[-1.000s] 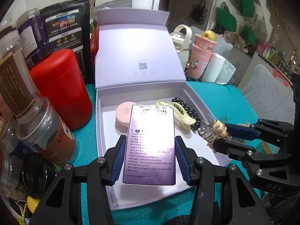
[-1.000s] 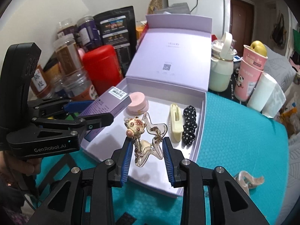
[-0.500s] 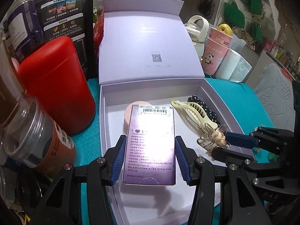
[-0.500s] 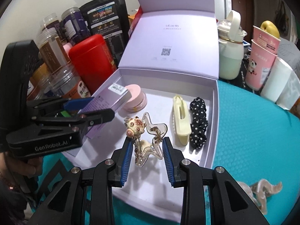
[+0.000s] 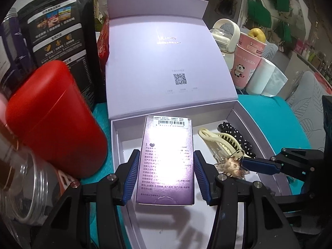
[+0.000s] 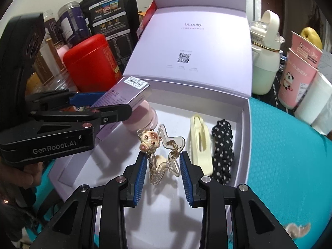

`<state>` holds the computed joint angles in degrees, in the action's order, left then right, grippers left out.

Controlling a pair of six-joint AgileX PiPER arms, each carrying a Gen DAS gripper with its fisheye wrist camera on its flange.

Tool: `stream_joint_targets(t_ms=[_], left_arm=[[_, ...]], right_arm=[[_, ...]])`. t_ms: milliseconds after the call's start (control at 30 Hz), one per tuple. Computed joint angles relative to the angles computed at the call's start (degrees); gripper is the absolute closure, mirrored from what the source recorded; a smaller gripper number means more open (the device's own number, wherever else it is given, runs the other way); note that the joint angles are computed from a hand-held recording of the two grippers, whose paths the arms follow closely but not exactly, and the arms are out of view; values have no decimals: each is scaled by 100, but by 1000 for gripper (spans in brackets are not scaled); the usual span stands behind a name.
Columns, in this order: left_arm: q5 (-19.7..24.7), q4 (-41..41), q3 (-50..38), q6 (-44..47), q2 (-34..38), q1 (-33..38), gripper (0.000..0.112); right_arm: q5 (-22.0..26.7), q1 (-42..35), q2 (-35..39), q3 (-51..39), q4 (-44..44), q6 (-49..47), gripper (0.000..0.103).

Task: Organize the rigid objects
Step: 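Lower and open both tools to release eyelash box and keychain in the box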

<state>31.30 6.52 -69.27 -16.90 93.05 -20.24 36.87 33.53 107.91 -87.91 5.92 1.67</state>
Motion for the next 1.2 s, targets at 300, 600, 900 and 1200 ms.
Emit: stream_joint_targets(t_ms=[300, 600, 900, 1200], left_arm=[[376, -311, -531, 343, 604, 199, 62], [622, -822, -901, 719, 917, 339, 61], [654, -1124, -791, 840, 852, 400, 61], [733, -759, -813, 363, 723, 217, 39]], right_arm=[[191, 118, 518, -532, -482, 268, 71], [484, 79, 763, -832, -190, 143, 67], [171, 71, 438, -379, -224, 193, 58], [14, 78, -131, 204, -473, 460, 58]])
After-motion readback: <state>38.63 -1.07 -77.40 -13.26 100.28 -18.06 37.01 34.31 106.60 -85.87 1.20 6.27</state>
